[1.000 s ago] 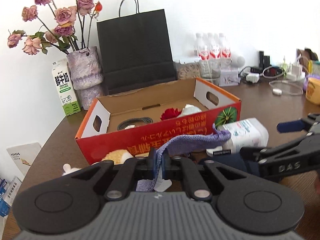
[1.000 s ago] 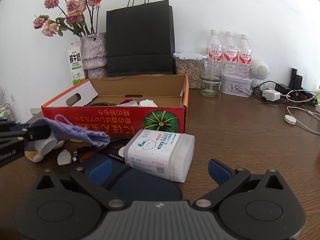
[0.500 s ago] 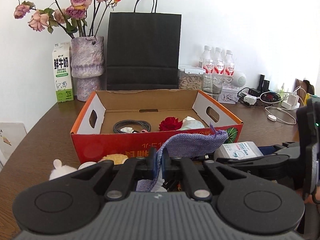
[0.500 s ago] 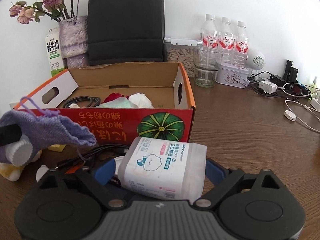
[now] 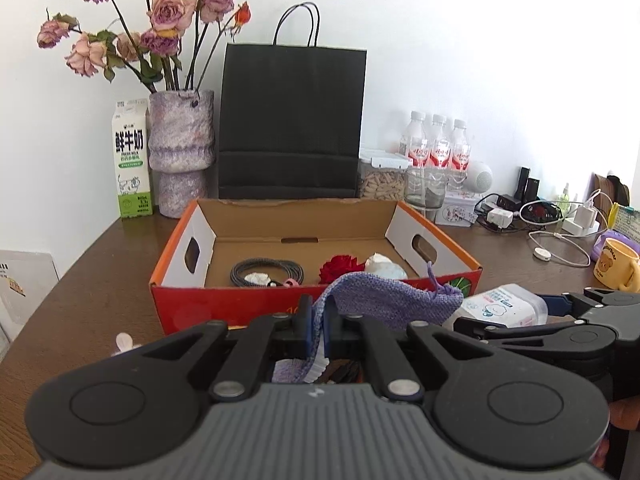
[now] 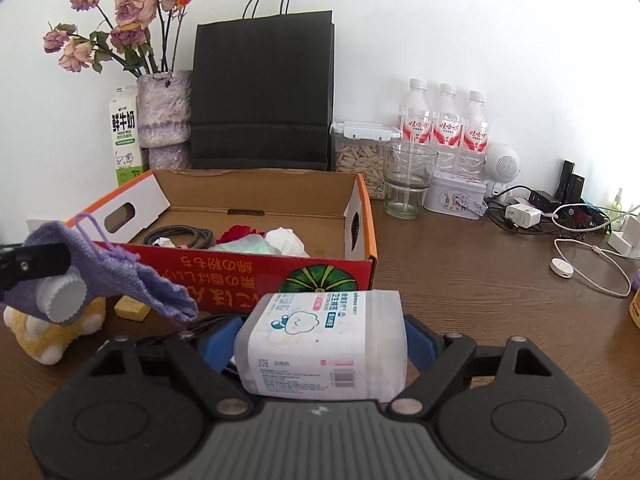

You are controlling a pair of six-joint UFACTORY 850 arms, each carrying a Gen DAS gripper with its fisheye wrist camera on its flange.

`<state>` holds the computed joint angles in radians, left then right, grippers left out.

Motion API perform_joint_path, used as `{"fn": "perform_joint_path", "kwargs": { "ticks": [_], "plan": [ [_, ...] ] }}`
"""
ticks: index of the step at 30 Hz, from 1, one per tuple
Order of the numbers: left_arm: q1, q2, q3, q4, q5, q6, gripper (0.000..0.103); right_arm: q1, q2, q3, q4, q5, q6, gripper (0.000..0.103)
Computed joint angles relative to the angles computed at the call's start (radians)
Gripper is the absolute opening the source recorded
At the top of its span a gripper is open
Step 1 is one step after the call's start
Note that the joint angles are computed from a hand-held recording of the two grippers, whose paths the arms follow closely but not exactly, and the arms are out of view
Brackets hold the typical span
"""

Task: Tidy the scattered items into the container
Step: 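Carry the pouch and wipes pack into the box and open both tools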

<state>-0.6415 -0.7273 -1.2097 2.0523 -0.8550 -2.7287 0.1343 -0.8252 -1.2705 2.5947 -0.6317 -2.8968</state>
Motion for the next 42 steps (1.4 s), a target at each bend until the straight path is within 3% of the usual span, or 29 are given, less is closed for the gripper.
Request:
{"fn": "perform_joint_path", "kwargs": {
  "ticks": [13,26,31,38,42],
  "plan": [
    [-0.006,0.041,0.002,0.017,-0.108,-0.006,0.006,-0.011,0.064,0.038,-0.072,-0.138,0.041,0.083],
    [0.072,-0.001,-0.094,0.084,-0.124,-0.025,0.006,0.025,-0.028,-0.159,-0.121,-0.153,0.161,0.083],
    [0.128,-0.054,-0.168,0.104,-0.070,-0.024,0.006,0.039,-0.111,-0.308,-0.179,-0.099,0.242,0.083],
    [0.206,-0.147,-0.290,0.051,0.079,0.046,0.006,0.059,-0.262,-0.553,-0.366,0.078,0.440,0.083],
    [0.224,-0.180,-0.328,-0.001,0.107,0.104,0.006,0.066,-0.314,-0.627,-0.417,0.125,0.480,0.083]
  ]
}}
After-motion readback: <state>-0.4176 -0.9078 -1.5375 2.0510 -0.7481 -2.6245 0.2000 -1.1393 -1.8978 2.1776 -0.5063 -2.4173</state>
